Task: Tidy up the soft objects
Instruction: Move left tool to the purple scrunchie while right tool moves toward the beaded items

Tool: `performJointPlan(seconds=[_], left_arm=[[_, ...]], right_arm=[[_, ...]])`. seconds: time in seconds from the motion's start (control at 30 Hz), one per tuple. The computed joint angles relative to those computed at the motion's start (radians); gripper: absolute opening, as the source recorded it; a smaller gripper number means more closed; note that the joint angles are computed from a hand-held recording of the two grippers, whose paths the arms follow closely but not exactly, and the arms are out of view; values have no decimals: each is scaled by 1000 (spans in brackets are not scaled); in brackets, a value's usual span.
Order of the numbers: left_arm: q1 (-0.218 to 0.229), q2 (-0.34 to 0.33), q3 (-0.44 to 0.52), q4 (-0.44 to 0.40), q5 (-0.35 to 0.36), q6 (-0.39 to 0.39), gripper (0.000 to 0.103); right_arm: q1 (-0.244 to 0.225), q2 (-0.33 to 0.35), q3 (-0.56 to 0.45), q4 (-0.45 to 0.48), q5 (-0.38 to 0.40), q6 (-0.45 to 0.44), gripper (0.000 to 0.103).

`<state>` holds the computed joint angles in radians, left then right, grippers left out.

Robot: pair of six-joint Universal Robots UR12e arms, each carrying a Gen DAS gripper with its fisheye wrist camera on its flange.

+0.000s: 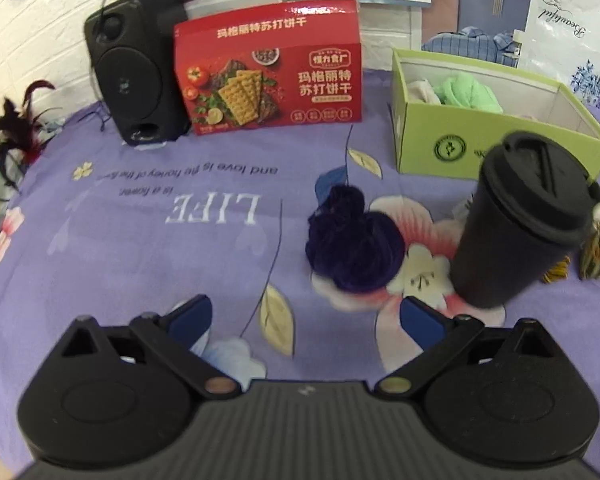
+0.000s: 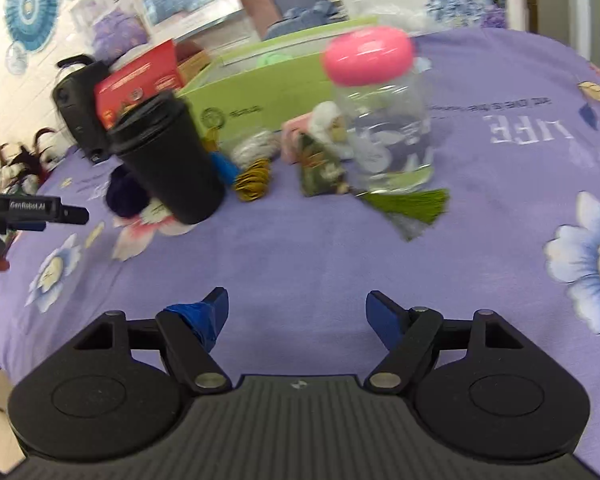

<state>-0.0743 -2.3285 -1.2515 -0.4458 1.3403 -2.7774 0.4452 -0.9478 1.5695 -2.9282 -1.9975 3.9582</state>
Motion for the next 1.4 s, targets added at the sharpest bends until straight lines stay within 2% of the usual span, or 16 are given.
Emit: performJointPlan(seconds=[0.07,0.17,0.23,0.37,0.57,0.67,0.73,0.83,0.93,1.1,1.23,1.3,1.4], left_arm=[[-8,-34,65,-71,1,-3,100],[-14,-74,130,-124,-13,4,100],[-20,-95,158,-131,-7,12,100],[-17,-126,208,-180,-55,0,100],[-8,-135,237,-251,-63,-65,103],[1,-129,228,-252,-64,-105,103],[5,-124,221,-249,-61,-125,103],[7,-118,211,-253,-61,-113,103],[7,-116,204,-249,-59,-99,103],[5,-120,205,-257,-57,-71,103],[0,-125,205,-248,-29,-63,103],[-7,-128,199,-219,11,-46,103],[-6,-129,201,-216,7,-48,103]], right_arm=[[-6,-7,20,-19,1,32,62],[-12,-11,27,-18,11,55,62],[-15,-10,24,-5,13,59,62],[-24,0,5,12,39,38,62],[-35,29,-31,-59,91,-61,62],[-41,48,-67,-83,103,-140,62],[-44,68,-103,-84,88,-202,62],[-44,94,-151,-62,33,-279,62],[-45,118,-186,-35,-25,-318,62],[-49,149,-221,-43,-81,-324,63],[-52,168,-249,-13,-89,-309,63],[-49,178,-276,59,-113,-273,63],[-38,193,-295,103,-169,-252,66]])
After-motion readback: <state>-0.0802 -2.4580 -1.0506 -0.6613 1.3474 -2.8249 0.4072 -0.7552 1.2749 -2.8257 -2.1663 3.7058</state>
